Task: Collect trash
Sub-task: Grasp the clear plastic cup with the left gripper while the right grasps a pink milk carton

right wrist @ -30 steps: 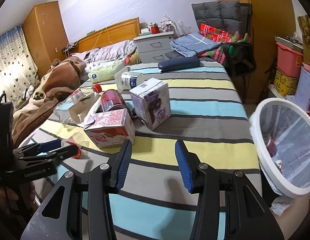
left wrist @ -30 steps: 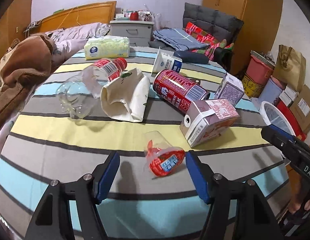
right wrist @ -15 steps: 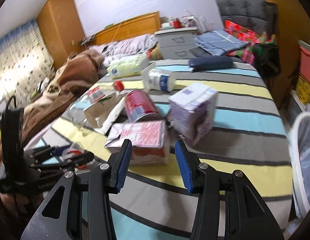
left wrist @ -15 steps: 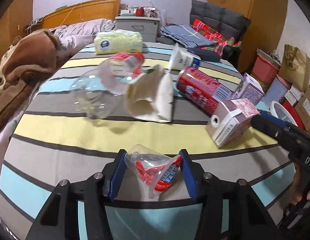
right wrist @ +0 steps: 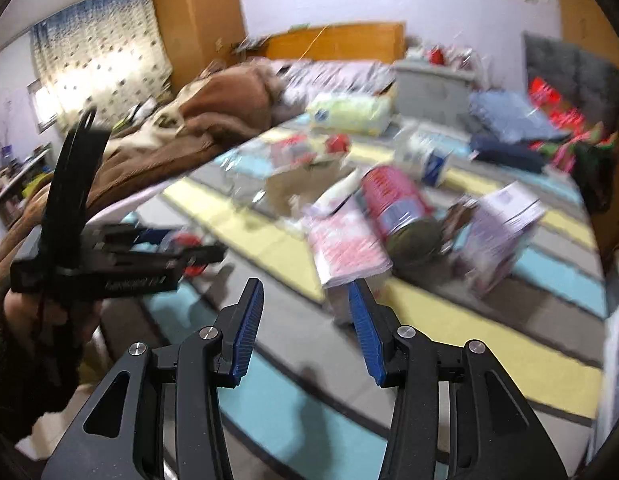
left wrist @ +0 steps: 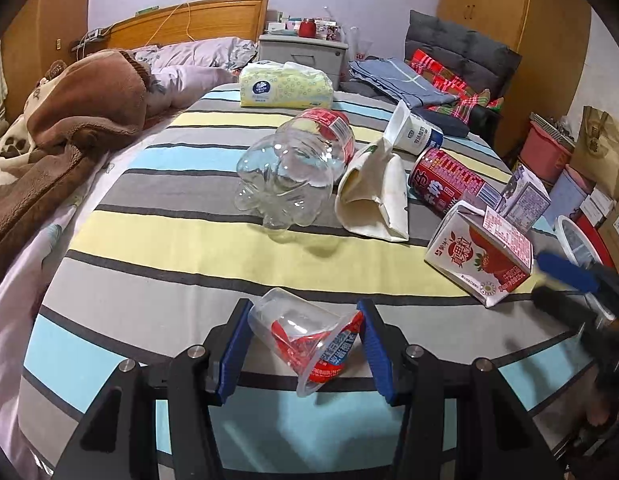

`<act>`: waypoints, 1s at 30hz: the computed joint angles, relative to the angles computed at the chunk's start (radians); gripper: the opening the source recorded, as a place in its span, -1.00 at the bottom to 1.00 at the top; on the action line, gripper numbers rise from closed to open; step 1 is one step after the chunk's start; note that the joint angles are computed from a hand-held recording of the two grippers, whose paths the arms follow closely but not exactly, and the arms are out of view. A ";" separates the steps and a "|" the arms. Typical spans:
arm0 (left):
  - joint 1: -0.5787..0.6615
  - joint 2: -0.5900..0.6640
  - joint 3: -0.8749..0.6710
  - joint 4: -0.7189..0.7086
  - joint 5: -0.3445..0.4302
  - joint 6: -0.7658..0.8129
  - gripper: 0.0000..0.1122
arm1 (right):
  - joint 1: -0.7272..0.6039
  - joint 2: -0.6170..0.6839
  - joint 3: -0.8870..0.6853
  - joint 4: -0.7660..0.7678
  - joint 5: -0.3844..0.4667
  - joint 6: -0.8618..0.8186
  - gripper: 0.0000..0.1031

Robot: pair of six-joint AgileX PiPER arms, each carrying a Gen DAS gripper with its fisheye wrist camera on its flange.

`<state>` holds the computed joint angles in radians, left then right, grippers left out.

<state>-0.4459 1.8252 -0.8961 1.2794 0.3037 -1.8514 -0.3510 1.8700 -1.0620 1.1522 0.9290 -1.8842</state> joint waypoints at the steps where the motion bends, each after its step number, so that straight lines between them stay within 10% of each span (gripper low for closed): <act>1: 0.004 0.000 0.001 0.001 -0.007 0.000 -0.05 | -0.009 0.000 0.001 0.032 0.003 -0.009 -0.10; 7: 0.003 0.003 -0.002 0.006 -0.015 -0.008 -0.05 | 0.044 0.048 -0.054 0.062 -0.065 0.056 0.23; 21: 0.014 0.008 0.000 0.084 -0.050 -0.102 0.12 | 0.155 0.075 -0.092 -0.088 -0.203 0.224 0.23; 25: 0.005 0.013 -0.006 0.071 -0.022 -0.100 -0.04 | 0.147 0.077 -0.095 -0.087 -0.205 0.234 -0.19; 30: 0.001 0.011 -0.009 0.047 -0.017 -0.069 -0.06 | 0.128 0.070 -0.083 -0.058 -0.189 0.214 -0.25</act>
